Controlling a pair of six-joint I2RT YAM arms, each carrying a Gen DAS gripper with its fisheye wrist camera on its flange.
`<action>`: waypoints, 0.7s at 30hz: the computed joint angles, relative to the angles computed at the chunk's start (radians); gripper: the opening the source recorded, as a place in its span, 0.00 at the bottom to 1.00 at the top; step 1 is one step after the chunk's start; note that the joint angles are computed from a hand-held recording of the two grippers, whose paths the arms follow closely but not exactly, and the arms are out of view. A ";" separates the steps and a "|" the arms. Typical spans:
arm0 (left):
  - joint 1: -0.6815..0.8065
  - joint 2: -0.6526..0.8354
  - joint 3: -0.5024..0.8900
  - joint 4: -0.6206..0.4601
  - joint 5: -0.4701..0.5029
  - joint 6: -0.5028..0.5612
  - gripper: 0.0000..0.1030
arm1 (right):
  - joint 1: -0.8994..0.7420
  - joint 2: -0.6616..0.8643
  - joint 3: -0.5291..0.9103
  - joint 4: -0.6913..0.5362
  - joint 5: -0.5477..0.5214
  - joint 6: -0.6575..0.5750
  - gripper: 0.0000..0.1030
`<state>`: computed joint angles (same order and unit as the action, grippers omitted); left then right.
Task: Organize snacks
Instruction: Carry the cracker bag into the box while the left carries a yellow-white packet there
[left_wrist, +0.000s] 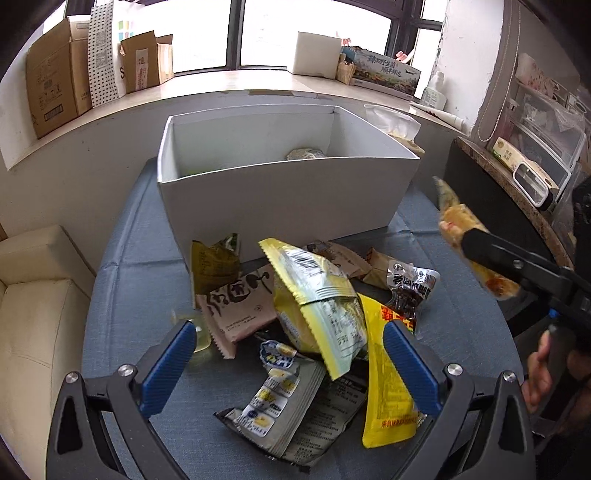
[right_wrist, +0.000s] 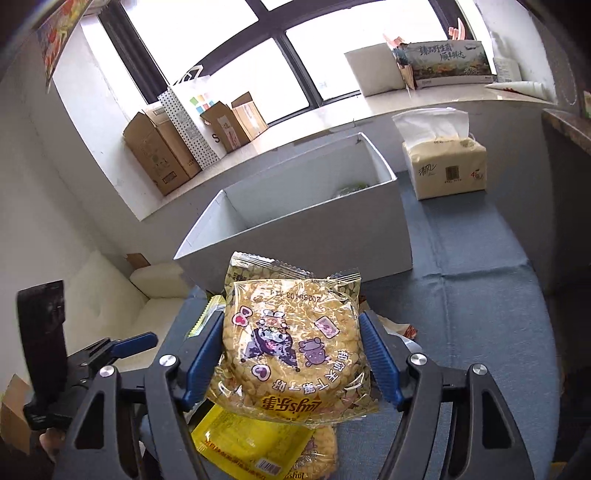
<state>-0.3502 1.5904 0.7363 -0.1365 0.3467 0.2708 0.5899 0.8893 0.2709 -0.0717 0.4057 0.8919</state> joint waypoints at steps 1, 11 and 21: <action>-0.021 0.025 0.016 0.006 -0.012 -0.013 1.00 | 0.025 -0.054 -0.004 -0.046 0.025 0.016 0.74; -0.115 0.272 0.176 0.037 -0.074 -0.109 0.93 | 0.231 -0.305 -0.021 -0.342 0.230 0.229 0.74; -0.043 0.212 0.147 0.048 0.071 -0.105 0.46 | 0.270 -0.259 -0.048 -0.292 0.233 0.269 0.74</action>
